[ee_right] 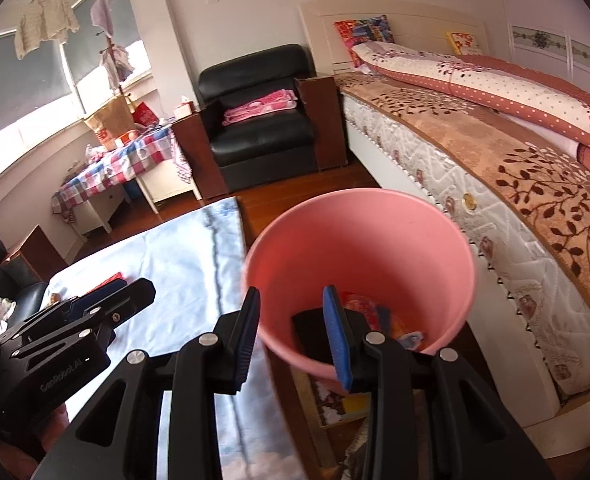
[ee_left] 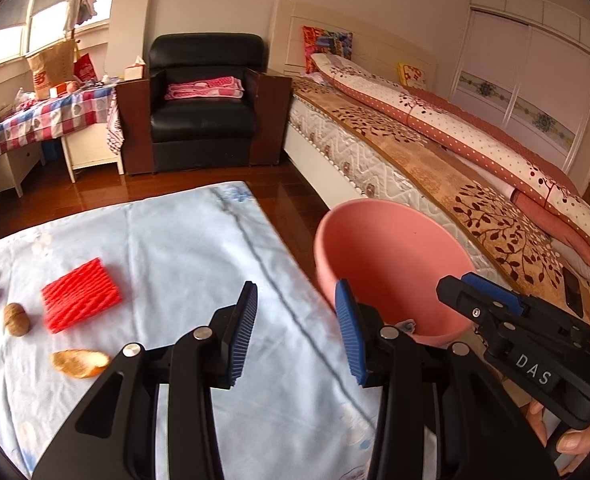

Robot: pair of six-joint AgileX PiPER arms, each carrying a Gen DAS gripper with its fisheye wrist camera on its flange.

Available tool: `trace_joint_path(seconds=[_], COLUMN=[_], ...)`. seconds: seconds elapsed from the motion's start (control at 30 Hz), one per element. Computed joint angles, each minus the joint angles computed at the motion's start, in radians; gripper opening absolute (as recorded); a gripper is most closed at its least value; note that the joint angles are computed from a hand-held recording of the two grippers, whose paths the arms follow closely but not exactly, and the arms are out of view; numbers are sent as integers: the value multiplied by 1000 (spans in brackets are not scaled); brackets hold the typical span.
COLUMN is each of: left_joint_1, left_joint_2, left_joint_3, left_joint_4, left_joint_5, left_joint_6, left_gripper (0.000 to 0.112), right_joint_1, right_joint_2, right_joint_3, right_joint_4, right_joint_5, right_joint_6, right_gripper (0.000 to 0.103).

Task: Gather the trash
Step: 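Move both open tools back over the table toward the red foam net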

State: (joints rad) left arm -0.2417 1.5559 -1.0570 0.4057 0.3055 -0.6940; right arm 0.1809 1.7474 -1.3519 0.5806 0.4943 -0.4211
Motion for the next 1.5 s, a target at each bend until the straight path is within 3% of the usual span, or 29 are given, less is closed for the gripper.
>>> trace_joint_path(seconds=[0.17,0.3,0.53,0.87,1.17,1.5], left_joint_1=[31,77,242,521,605,662], left_joint_2=[-86,-142,-238,-294,-281,-263], left_joint_3=[101,162,261,350,385,408], left_joint_4=[130,151,-59,-510,-690,-891], left_joint_5=[-5,-6,-36,-42,-57,-53], left_joint_6=[-99,-98,149,662,841,1042], left_gripper=[40,40,40,40,40,40], right_joint_1=[50,95,187,292,327,397], right_joint_2=[-16,-17,18,109,163,243], right_joint_3=[26,35,-4,-105,-143,-254], right_joint_4=[37,63,43,-29,61,40], right_joint_5=[-7,-4,33,75,116,162], right_joint_6=[-31,-54,-51,14,-58,-39], right_gripper=[32,32,32,32,37,38])
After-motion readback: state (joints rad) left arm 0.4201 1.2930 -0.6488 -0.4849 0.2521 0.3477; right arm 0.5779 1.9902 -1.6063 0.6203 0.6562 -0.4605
